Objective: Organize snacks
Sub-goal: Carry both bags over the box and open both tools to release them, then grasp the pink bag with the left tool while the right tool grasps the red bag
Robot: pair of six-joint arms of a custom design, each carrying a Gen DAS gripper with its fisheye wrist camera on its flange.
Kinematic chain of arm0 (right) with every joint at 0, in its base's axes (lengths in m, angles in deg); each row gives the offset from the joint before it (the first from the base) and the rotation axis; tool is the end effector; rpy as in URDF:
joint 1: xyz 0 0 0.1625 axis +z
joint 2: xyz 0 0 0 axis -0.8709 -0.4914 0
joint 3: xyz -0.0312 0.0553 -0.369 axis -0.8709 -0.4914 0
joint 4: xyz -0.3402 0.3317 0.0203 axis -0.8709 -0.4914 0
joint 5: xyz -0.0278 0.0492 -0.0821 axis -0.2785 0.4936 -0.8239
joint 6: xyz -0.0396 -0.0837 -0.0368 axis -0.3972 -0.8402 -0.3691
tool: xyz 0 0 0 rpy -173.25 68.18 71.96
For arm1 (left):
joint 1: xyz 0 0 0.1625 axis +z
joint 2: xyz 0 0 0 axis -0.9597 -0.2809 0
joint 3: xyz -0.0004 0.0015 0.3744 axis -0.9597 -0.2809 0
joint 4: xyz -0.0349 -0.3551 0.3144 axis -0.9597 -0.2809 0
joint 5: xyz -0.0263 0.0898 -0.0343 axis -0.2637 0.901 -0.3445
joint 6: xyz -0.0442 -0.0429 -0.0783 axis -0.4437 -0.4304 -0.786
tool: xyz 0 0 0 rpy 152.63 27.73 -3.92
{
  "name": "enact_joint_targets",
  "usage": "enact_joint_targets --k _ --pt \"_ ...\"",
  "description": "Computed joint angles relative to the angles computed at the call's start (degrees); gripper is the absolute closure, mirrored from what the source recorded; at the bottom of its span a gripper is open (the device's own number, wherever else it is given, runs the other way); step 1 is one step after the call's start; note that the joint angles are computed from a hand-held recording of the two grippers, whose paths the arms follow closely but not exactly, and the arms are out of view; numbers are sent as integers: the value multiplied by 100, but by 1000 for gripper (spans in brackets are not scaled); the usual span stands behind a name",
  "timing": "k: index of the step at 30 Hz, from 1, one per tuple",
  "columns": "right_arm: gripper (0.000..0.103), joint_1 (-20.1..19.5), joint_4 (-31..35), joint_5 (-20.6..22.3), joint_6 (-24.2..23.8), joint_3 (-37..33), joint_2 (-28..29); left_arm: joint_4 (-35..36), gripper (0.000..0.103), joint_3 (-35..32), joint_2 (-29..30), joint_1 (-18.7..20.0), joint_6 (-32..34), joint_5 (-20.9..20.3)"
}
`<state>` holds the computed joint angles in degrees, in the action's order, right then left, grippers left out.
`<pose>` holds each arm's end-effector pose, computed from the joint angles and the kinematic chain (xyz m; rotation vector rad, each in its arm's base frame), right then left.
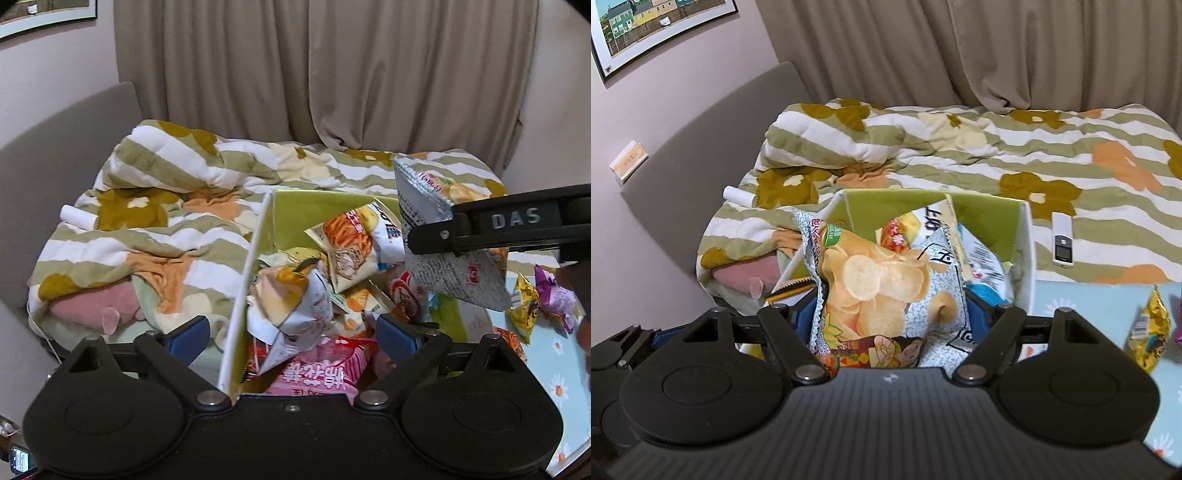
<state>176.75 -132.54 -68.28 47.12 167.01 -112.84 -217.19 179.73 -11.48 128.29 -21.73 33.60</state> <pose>0.4116 -0.6081 -0.0417 0.9598 -2.6136 0.5951 -0.0608 -0.4736 0.3029 0.0323 2.0792 -1.0462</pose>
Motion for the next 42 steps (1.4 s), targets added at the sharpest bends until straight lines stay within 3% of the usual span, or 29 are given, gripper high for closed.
enact_joint_targets --k 3,6,13,26,35,42 --pt "0 -51 12 156 178 -43 58 78 5 55 -97 -34 -46 117" --pt "0 -127 -143 354 317 121 -23 216 5 116 -192 -64 -170 173" --pt "0 -185 -656 284 150 552 -239 146 5 260 -319 -76 -172 119" --pt "0 -175 -1172 48 281 1211 -832 7 5 272 -428 -261 210 -56" --pt "0 -110 -1783 -434 400 1739 -1396 -473 5 265 -348 -394 709 -424" --pt "0 -247 -2019 -647 76 2023 -1775 -751 5 214 -11 -566 842 -479"
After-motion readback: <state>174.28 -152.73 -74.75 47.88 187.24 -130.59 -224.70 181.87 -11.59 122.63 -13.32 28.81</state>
